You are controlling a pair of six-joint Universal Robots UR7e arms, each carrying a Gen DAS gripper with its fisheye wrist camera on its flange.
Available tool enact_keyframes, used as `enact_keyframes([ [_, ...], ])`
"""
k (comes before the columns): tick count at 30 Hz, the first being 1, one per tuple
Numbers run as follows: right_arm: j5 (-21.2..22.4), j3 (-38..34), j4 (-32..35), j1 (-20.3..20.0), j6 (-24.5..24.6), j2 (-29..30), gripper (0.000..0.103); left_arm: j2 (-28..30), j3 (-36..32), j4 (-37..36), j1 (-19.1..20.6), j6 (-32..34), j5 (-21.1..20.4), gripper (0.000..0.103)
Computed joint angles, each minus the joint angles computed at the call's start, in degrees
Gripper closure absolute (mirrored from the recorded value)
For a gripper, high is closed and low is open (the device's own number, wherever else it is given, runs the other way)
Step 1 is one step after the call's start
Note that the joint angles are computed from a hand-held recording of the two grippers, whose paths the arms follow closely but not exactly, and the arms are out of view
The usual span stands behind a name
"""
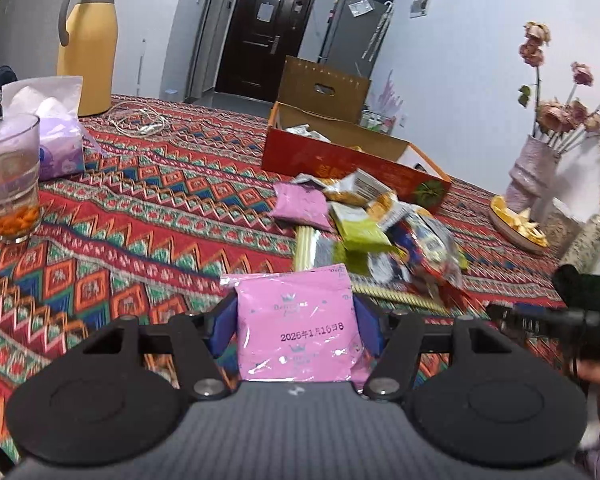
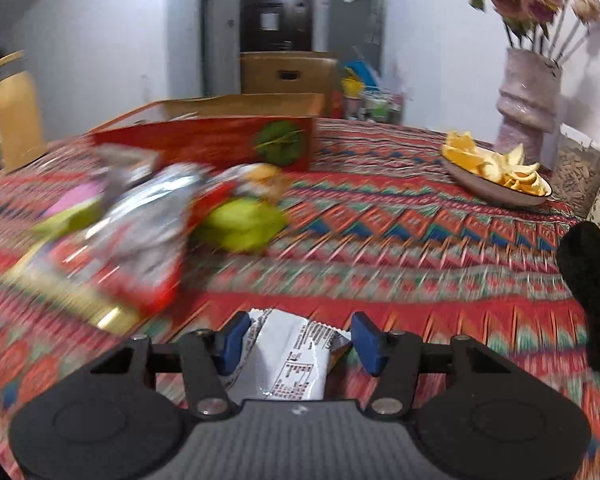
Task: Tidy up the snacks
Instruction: 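Lift the pink packet and white wrapper from the pile with both tools, then carry both packets into the cardboard box and open both tools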
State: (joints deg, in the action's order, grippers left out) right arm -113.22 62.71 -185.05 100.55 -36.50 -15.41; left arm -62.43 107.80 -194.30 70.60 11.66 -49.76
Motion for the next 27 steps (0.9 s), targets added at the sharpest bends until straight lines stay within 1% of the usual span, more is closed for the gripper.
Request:
enact_keyframes([
  [4,2.9,14.7,-9.1,1.4,-1.1,-5.4,0.048,-1.8,3.8,-0.9,-0.9,-0.8,-0.9,0.041],
  [6,4.4,20.0,-14.0,2.1,-2.0,-7.1,0.048,-2.4,5.7,-2.1,-1.6,-0.1,-1.1,0.041],
  [8,5.7,24.1,-16.7,2.6,-1.8,-8.8,0.048,-2.8,7.0,-2.7,-2.2,0.3,-1.0,0.041],
  [11,7.6,28.2,-19.1,3.0,-1.8,-10.9,0.048,-3.2,8.2,-3.1,-2.7,0.6,-1.1,0.041],
  [15,9.0,29.2,-20.1,3.3,-1.2,-12.4,0.048,-2.7,7.5,-3.4,-3.2,1.8,-0.8,0.041],
  [18,10.8,27.5,-18.8,3.4,-0.8,-12.9,0.048,-2.0,4.2,-1.7,-2.9,3.3,-2.1,0.041],
  [21,12.5,22.8,-14.9,3.7,-1.8,-12.3,0.048,-0.8,-0.8,1.1,-2.2,4.7,-4.4,0.041],
  [24,14.4,14.9,-8.2,3.9,-2.9,-10.6,0.048,1.7,-8.9,5.8,-1.1,6.3,-6.5,0.041],
  [27,16.3,2.4,0.7,4.2,-4.8,-6.5,0.048,6.1,-20.5,11.9,0.4,8.8,-9.6,0.041],
])
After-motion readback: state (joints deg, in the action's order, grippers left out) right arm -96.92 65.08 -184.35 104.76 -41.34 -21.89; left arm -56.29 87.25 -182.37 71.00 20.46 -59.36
